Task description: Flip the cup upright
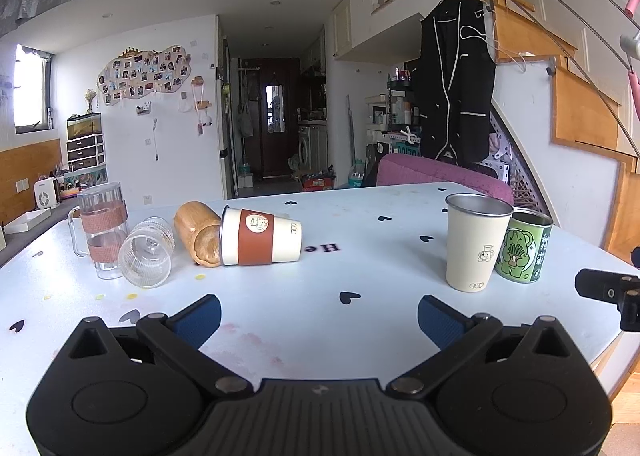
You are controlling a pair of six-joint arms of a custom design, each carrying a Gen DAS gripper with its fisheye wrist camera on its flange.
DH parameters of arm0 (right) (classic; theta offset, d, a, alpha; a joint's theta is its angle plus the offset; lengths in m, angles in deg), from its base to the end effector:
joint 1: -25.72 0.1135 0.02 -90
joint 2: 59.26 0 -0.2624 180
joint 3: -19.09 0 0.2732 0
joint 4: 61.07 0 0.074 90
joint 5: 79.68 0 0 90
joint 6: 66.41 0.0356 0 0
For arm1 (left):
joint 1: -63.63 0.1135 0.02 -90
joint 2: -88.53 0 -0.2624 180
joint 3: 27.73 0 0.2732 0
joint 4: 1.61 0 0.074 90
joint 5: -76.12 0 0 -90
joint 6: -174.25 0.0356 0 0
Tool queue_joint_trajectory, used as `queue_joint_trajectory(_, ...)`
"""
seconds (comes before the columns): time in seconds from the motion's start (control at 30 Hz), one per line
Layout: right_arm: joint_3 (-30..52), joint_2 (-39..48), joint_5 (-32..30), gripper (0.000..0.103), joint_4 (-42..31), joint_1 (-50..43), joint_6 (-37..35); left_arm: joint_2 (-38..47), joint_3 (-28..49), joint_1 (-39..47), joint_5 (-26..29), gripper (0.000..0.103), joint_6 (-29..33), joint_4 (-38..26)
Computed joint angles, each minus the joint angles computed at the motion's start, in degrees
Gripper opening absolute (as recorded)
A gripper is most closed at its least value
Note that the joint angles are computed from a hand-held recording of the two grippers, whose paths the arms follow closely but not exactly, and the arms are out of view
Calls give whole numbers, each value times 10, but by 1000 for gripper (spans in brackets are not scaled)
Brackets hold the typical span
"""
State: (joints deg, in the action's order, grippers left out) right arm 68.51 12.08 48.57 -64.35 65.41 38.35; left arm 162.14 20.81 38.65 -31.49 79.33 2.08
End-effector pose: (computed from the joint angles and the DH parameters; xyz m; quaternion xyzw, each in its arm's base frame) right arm 0.2309 0.1630 0.2167 -0.0008 0.8168 -0.0144 0.5767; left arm 0.2710 -0.1144 0.2101 0.0572 0.8188 -0.0215 0.5708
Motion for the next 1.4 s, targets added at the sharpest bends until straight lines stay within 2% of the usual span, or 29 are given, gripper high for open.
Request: queue_joint_trajectory(1.4, 3, 5, 1, 103, -5, -2, -5, 0, -2, -2, -1, 103, -2, -3)
